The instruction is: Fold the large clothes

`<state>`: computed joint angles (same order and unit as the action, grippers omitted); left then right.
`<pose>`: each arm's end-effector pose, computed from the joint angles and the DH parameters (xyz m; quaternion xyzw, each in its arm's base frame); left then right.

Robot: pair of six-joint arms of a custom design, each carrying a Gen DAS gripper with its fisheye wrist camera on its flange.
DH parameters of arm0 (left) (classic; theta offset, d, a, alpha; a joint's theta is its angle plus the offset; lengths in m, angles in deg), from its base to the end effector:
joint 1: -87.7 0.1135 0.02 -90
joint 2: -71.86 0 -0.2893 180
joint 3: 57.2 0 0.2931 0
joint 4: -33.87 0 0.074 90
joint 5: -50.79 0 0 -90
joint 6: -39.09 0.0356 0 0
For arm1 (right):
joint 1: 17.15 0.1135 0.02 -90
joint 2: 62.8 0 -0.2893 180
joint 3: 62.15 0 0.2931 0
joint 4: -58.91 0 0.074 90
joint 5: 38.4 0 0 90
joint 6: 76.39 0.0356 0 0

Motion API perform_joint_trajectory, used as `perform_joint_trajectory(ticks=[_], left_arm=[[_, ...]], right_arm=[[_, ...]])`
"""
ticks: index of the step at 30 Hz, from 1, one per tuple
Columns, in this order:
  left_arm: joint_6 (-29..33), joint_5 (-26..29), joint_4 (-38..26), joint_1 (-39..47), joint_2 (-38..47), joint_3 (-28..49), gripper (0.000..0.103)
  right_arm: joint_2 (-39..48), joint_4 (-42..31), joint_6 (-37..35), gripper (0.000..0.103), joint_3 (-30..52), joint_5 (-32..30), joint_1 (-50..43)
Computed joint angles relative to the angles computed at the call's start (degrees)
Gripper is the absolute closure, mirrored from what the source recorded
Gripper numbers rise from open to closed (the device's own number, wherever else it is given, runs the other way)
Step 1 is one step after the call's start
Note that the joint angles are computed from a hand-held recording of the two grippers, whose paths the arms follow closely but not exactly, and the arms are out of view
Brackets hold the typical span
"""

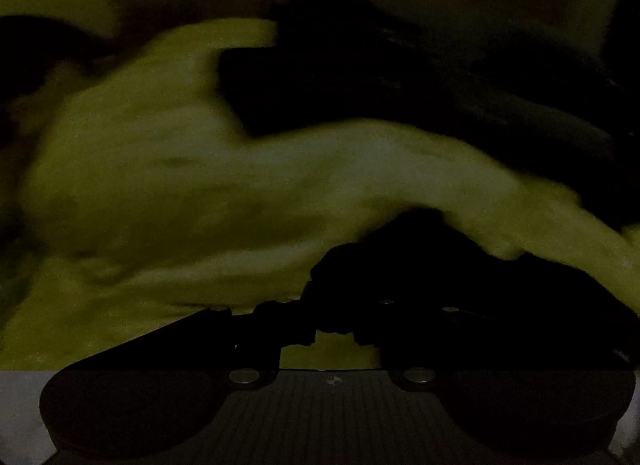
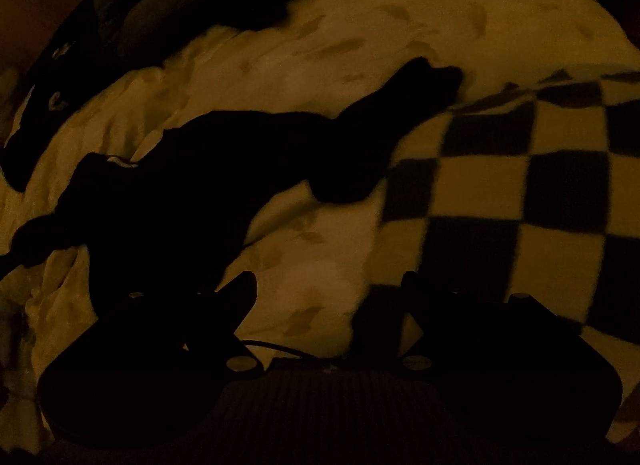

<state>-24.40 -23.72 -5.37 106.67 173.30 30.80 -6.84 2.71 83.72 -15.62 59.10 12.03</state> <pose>0.4080 0.1302 0.2428 0.1048 0.9339 0.0048 0.3417 0.1702 0.0897 0.2056 0.3540 0.9090 0.1191 0.1851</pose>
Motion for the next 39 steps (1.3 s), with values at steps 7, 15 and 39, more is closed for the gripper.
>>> perform_joint_trajectory(ticks=[7,15,39], left_arm=[[-4.3,-10.2,4.5,7.4,10.3,12.9,0.044],[-13.8,-25.0,2.5,9.1,21.7,28.6,0.046],[7.5,-4.2,-13.1,-1.6,-7.8,-24.5,0.000]], right_arm=[[5.6,3.7,-4.0,0.021,2.7,-1.4,1.0],[6.8,3.4,-3.9,0.021,3.1,-1.5,0.9],[-1.0,-1.5,-4.2,0.017,0.4,0.9,1.1]])
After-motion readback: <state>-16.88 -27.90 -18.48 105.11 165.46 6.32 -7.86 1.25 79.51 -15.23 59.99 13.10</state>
